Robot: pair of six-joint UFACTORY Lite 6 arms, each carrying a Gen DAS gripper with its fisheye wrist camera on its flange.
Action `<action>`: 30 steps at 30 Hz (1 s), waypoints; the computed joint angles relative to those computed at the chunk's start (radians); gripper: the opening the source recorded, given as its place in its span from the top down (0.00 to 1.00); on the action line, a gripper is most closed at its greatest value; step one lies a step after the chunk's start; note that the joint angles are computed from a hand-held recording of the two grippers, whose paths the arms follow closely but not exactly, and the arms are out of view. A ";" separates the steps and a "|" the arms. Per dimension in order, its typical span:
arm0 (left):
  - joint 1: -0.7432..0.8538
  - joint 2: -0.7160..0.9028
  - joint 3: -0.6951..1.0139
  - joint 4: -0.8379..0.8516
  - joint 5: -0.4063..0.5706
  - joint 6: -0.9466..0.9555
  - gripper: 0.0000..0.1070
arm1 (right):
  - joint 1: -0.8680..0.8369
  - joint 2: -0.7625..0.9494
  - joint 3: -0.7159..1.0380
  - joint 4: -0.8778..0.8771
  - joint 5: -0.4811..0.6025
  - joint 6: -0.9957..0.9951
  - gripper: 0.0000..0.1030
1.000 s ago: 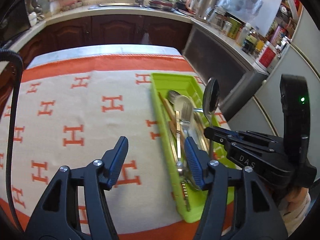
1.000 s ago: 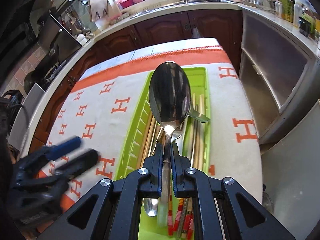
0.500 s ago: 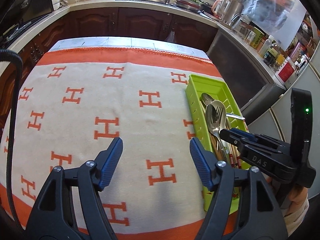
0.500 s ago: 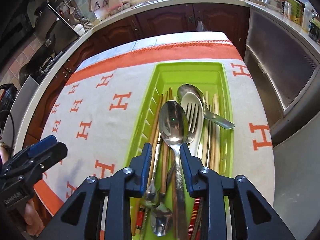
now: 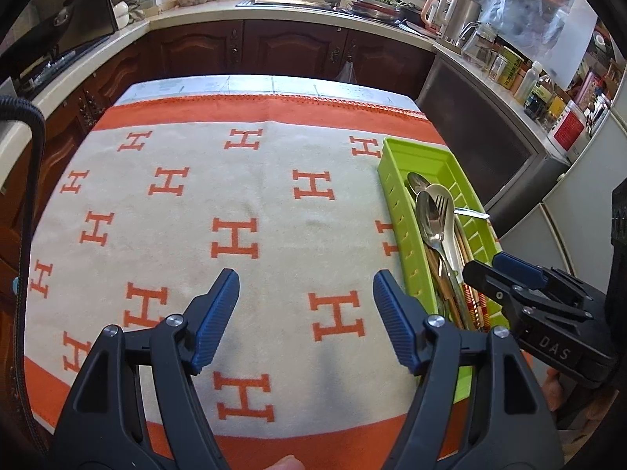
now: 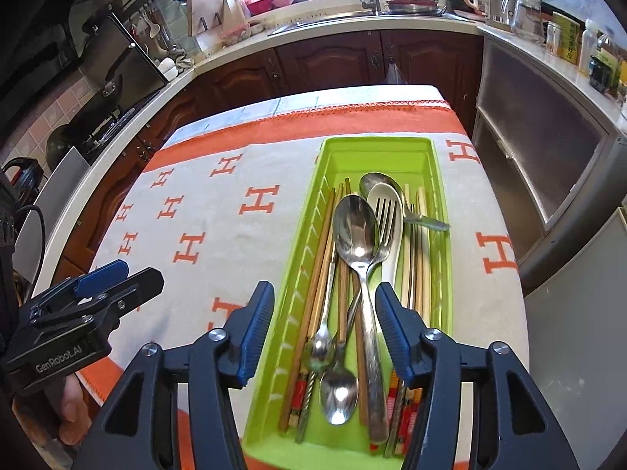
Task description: Organize utensils
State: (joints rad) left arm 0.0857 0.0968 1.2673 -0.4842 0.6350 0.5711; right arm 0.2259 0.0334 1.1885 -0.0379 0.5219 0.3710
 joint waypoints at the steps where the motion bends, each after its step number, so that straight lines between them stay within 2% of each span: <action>1: 0.002 -0.023 -0.023 0.006 -0.010 0.005 0.36 | 0.005 -0.028 -0.027 -0.002 -0.003 0.007 0.46; 8: 0.032 -0.170 -0.151 0.031 -0.036 0.023 0.36 | 0.098 -0.216 -0.181 -0.110 0.010 0.184 0.43; 11: 0.051 -0.234 -0.194 0.022 -0.037 0.058 0.36 | 0.153 -0.294 -0.228 -0.165 0.027 0.274 0.39; 16: 0.103 -0.351 -0.254 -0.032 -0.017 0.159 0.29 | 0.280 -0.395 -0.260 -0.286 0.084 0.456 0.35; 20: 0.151 -0.425 -0.266 -0.053 0.028 0.199 0.23 | 0.412 -0.432 -0.235 -0.404 0.173 0.603 0.33; 24: 0.198 -0.471 -0.253 -0.068 0.063 0.224 0.22 | 0.573 -0.458 -0.183 -0.548 0.303 0.766 0.24; 27: 0.231 -0.502 -0.239 -0.083 0.085 0.246 0.19 | 0.651 -0.452 -0.129 -0.615 0.380 0.830 0.17; 30: 0.236 -0.539 -0.232 -0.062 0.084 0.230 0.18 | 0.700 -0.449 -0.071 -0.639 0.444 0.864 0.16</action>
